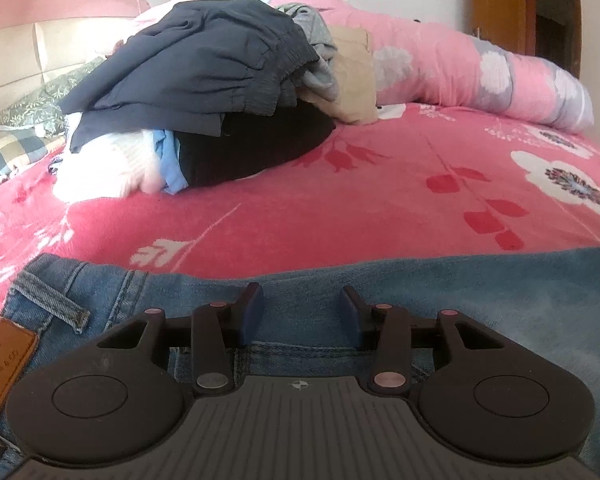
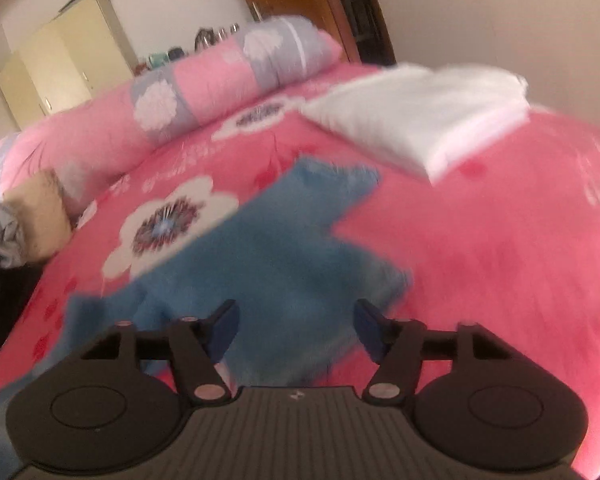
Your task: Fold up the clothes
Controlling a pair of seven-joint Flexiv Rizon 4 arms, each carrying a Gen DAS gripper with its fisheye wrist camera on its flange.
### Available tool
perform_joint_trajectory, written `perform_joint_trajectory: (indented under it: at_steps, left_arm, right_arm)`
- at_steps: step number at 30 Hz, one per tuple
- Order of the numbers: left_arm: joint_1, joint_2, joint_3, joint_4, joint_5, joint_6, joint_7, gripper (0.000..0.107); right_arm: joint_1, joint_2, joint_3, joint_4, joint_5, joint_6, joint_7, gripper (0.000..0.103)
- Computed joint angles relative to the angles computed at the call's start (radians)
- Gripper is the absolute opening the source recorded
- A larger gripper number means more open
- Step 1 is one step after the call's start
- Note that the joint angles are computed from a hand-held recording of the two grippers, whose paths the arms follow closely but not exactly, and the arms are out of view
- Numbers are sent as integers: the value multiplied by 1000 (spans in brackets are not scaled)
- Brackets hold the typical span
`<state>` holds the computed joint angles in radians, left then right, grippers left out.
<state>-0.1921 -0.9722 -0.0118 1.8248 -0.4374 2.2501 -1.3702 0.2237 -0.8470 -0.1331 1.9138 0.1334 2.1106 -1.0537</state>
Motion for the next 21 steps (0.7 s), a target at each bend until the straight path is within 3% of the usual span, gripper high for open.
perform_joint_trajectory:
  at_steps: [1,3,5,6,8,10,11,12,13,16,21]
  left_arm:
    - [0,-1,1,-2,0,0,0,43]
    - [-7,-4,6,-5,-7,2,4,43]
    - [-12,-6,8,-6,-14,4,8,43]
    - [-12,-6,8,-6,-14,5,8,43]
    - [-8,-8,3,-7,-11,12,5,43]
    - [-6,-11,0,-7,-9,19,1,43]
    - [-7,-12,1,-8,-10,22,1,43]
    - [-6,-13,0,-7,-10,23,1,43]
    - [-4,-13,-2,-7,-9,24,0,43]
    - [7,-12,-10,-5,4,28,-8,43]
    - [42,-13,-35,1,52,42,-47,43]
  right_arm:
    - [9,-20,-18,-38,12,-9,-13,75]
    - [-51,-59,1,-126,-61,-84,12,75]
    - [-167,-87,89,-198,-159,-180,43,75]
    - [-216,-98,130,-211,-219,-189,80,76]
    - [-279,-91,207,-193,-279,-175,37,74]
    - [-383,-77,331,-135,-406,-160,12,62]
    - [-396,-65,349,-102,-440,-151,3,57]
    - [-411,-55,368,-75,-464,-136,5,42]
    - [-427,-47,388,-49,-487,-120,12,17]
    - [-478,-24,451,28,-569,-30,37,9]
    - [-463,35,514,89,-752,121,45,7]
